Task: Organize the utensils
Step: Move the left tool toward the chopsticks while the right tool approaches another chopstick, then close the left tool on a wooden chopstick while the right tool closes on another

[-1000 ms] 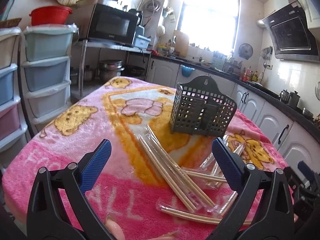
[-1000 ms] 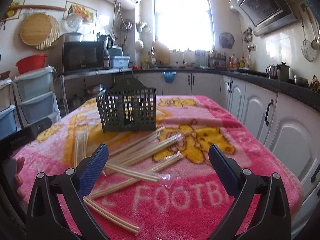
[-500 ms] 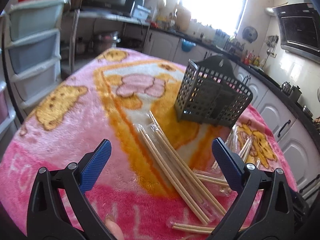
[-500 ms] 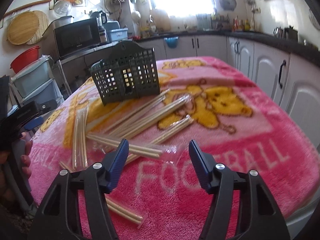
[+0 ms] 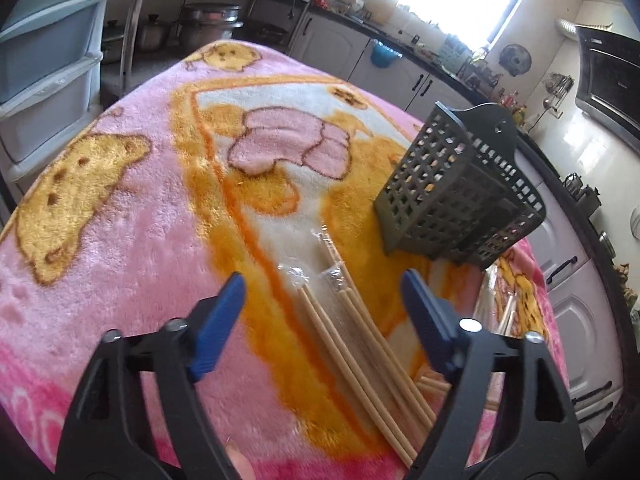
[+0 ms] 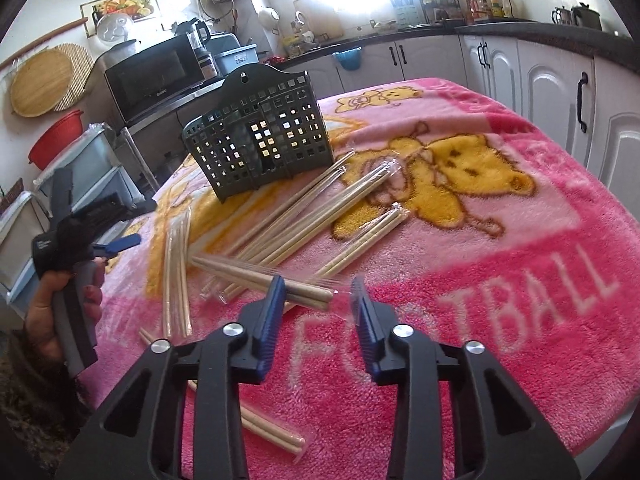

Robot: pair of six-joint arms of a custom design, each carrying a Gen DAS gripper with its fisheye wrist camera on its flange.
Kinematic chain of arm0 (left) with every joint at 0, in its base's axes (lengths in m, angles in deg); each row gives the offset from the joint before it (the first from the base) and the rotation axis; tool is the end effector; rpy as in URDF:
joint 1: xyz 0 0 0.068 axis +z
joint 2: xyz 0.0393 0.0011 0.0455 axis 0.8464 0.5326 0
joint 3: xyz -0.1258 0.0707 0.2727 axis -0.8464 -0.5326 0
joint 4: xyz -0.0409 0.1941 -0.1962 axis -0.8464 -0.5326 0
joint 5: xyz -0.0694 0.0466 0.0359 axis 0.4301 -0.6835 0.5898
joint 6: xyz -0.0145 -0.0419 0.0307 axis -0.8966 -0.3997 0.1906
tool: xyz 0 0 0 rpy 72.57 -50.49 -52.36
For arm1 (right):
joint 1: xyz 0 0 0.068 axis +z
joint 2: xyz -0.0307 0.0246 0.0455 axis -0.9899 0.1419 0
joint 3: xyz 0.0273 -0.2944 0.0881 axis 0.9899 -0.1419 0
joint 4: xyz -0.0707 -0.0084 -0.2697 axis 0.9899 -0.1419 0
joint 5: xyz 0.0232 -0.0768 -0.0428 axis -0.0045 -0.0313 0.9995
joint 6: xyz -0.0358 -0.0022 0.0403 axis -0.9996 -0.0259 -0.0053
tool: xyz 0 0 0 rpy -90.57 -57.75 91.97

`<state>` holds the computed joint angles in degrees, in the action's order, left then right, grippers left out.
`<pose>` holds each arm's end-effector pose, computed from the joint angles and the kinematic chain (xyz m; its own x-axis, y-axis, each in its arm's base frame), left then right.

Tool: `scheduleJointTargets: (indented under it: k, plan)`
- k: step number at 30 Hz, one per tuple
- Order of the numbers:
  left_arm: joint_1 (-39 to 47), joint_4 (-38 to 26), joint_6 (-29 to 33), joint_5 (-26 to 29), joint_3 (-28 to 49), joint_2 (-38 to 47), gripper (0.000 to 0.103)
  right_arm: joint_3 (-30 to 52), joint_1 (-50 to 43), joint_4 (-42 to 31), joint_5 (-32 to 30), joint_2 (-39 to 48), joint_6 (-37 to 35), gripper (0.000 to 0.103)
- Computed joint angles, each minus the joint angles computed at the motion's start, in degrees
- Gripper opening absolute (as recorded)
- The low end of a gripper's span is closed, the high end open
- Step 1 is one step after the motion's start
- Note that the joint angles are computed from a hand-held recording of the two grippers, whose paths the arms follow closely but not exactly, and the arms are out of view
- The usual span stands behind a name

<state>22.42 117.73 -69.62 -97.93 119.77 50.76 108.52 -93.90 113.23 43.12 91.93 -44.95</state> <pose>0.2850 -0.1866 0.0617 -0.6180 -0.4923 -0.6130 -0.2946 0.8679 -0.4001 0.2443 -0.0301 0.0576 -0.6748 -0.0100 -0.7380 -0.3610 0.8766 0.3182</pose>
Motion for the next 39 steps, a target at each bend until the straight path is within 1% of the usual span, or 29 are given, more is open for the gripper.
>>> scheduleJointTargets:
  k: [1,5,6,8,10,11,13,16,20,22,23,29,32,33,35,36,39]
  plan:
    - [0.66,0.01,-0.17,0.94,0.15,0.30,0.062,-0.01,-0.27,-0.10,-0.52,-0.25,0.05,0.027]
    - [3.17,1.66,0.04,4.39,-0.07,1.01,0.056,0.20,-0.70,-0.11,-1.40,-0.69,0.45,0.020]
    - [3.44,1.71,0.14,4.70,-0.01,1.14,0.052,0.24,-0.98,-0.16,-1.88,-0.90,0.44,0.018]
    - [4.21,1.49,0.09,5.56,0.29,1.63,0.047,0.37,-1.06,-0.25,-2.46,-1.32,0.25,0.016]
    - [5.00,0.80,-0.22,6.68,0.64,2.10,0.037,0.21,-1.33,-0.11,-3.35,-2.18,-0.22,0.014]
    - [5.36,1.17,-0.28,7.43,0.63,2.45,0.036,0.34,-1.47,-0.30,-3.93,-2.57,-0.30,0.013]
    - [6.38,2.48,-0.60,9.43,0.41,3.20,0.030,0.56,-1.74,-0.75,-5.04,-3.63,-0.40,0.012]
    - [7.73,6.20,-1.20,11.88,-0.77,4.05,0.028,0.51,-1.39,-0.57,-5.37,-5.26,-0.37,0.011]
    - [9.27,8.28,-1.82,14.38,-0.55,5.14,0.027,1.41,-0.88,-1.44,-5.72,-6.54,-0.01,0.010]
    - [9.72,8.35,-2.12,14.86,-0.28,5.49,0.021,1.56,-0.80,-1.73,-6.00,-7.31,0.29,0.010]
    - [10.03,8.92,-2.44,15.32,-0.24,5.85,0.020,1.79,-0.69,-1.80,-5.96,-7.42,0.43,0.010]
    - [9.76,6.78,-1.59,15.15,1.24,6.09,0.020,4.03,0.13,-4.20,-6.51,-8.76,1.40,0.009]
    - [9.51,4.13,-0.73,13.76,2.26,6.04,0.011,4.86,0.92,-5.03,-6.89,-9.78,1.26,0.009]
    - [9.63,3.86,-0.53,13.75,2.49,6.21,0.005,5.43,1.32,-5.70,-7.07,-10.09,1.10,0.009]
    - [10.14,5.18,0.04,14.63,2.24,6.69,0.004,6.40,1.93,-7.06,-7.60,-10.60,0.91,0.008]
    - [10.33,5.04,0.34,14.87,2.27,6.67,0.002,7.19,2.24,-7.97,-8.02,-10.83,0.80,0.008]
    - [10.58,6.92,1.15,15.26,0.67,5.17,0.001,9.69,3.21,-10.65,-8.70,-11.06,0.13,0.008]
